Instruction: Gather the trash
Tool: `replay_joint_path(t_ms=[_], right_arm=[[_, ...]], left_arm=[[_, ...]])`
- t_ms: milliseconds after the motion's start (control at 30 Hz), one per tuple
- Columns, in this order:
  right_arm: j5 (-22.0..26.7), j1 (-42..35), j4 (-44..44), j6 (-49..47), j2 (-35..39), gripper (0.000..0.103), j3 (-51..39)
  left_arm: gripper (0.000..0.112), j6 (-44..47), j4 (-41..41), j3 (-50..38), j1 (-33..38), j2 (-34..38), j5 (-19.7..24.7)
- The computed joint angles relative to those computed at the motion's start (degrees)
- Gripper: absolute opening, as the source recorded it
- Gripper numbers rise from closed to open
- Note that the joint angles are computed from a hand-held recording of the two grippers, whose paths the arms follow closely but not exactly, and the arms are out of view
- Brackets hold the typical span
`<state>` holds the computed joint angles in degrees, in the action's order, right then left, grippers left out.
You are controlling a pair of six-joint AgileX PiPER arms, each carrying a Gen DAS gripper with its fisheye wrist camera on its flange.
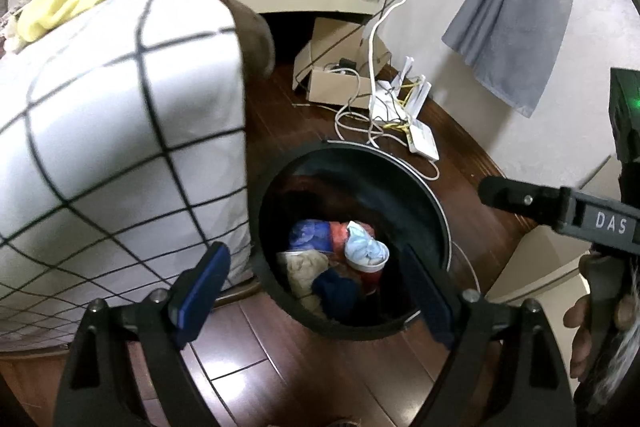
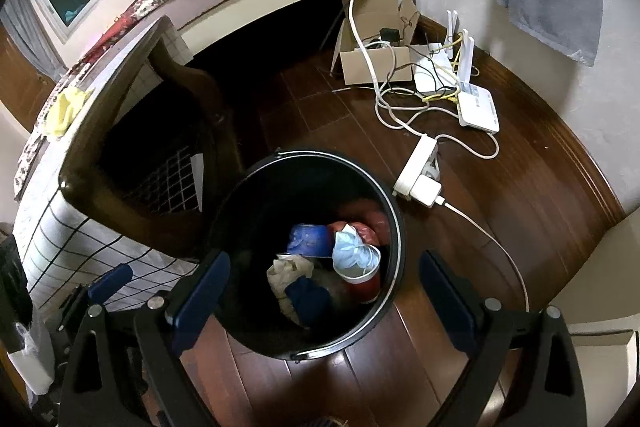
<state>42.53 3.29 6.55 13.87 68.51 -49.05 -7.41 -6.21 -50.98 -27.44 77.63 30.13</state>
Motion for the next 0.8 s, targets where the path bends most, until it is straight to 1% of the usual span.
replay_joint_path(t_ms=[267, 367, 567, 700, 800], right_arm=[[3.1, 4.8, -3.9, 6.1, -3.4, 0.097, -1.0], [4.2, 7.9, -6.6, 9.8, -4.7, 0.097, -1.5], [6.6, 14.6, -12.1, 17.7, -6.1, 0.097, -3.2], [8.5, 20.2, -16.7, 23.8, -6.2, 0.097, -5.1], [10.0, 24.1, -19.6, 27.6, -5.8, 0.097, -6.8]], left_arm=[[0.089, 1.3, 0.7, 0.7, 2.5, -5.2, 2.7], [0.09, 1.5, 0.9, 1.0, 3.4, -7.3, 3.7], [0.09, 5.4, -0.7, 0.5, 6.7, -11.2, 6.8], [0.09, 10.5, -3.5, -0.2, 11.1, -13.6, 9.1], [0.09, 15.5, -7.0, -1.0, 16.0, -15.5, 11.3]])
